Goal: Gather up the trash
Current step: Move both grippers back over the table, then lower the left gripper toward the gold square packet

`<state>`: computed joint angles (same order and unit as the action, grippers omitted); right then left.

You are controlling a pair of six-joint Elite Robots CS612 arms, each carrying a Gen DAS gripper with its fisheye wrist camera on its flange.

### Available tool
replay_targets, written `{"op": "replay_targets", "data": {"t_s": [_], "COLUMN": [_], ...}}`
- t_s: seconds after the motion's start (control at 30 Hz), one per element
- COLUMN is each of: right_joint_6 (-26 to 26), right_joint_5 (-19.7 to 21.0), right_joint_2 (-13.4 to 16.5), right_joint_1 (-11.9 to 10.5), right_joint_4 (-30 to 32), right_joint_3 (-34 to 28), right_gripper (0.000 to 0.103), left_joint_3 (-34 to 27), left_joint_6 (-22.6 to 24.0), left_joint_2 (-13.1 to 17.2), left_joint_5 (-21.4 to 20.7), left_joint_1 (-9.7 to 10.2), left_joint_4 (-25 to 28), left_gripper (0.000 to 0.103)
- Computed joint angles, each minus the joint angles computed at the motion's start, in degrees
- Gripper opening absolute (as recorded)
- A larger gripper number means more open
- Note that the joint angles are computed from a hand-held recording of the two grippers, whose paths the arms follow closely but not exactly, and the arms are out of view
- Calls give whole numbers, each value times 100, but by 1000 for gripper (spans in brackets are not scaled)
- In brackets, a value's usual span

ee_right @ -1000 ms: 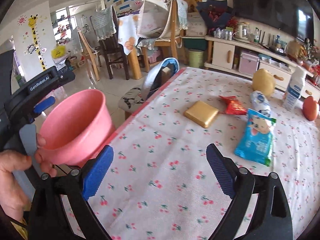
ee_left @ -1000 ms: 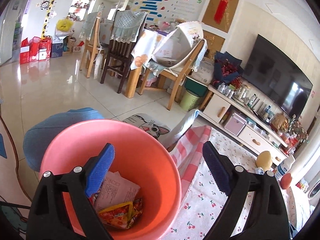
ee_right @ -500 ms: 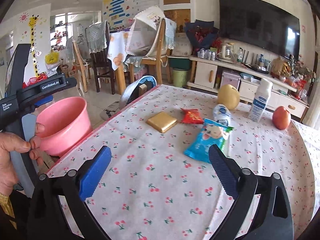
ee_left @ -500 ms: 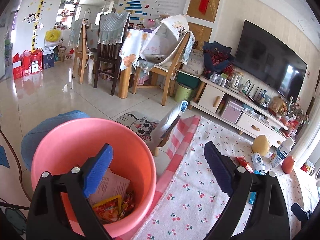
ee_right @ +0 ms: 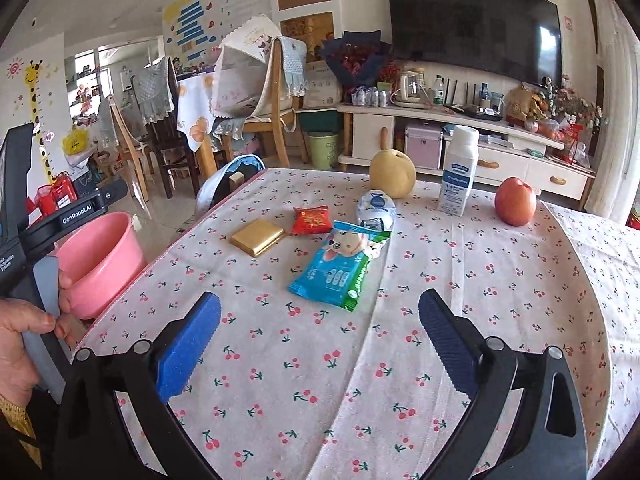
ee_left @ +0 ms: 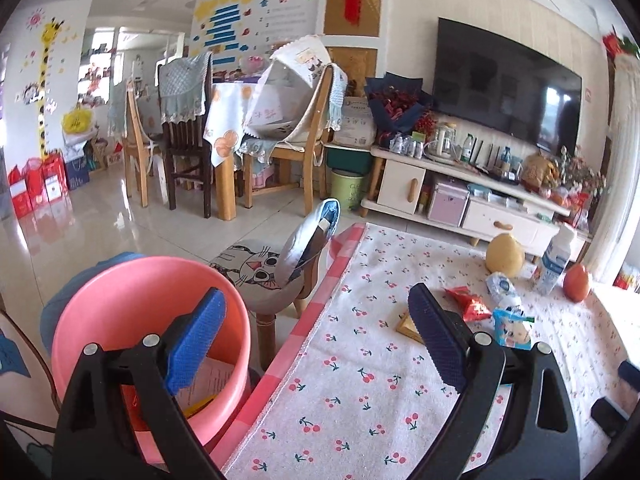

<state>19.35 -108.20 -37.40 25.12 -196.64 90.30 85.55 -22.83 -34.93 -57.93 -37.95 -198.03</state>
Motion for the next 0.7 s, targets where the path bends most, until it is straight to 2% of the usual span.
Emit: {"op": "replay_targets", "data": {"t_s": [0.27, 0.53, 0.7], "right_joint_6": [176, 464, 584], "right_joint_5": [37, 257, 501], "right_joint_2": [-75, -125, -129], "right_joint_1": [-135, -309, -414], "right_joint_4": [-83, 38, 153], "right_joint_3": [230, 339, 323], "right_gripper": [98, 98, 98], "left_joint_3": [-88, -285, -645], "left_joint_6": [393, 398, 529], "left_joint_2": [55, 133, 283], "left_joint_5": [-79, -656, -1065], "left_joint_1": [-105, -84, -56], "left_joint_4": [100, 376, 860], "left_gripper": [93, 93, 93]}}
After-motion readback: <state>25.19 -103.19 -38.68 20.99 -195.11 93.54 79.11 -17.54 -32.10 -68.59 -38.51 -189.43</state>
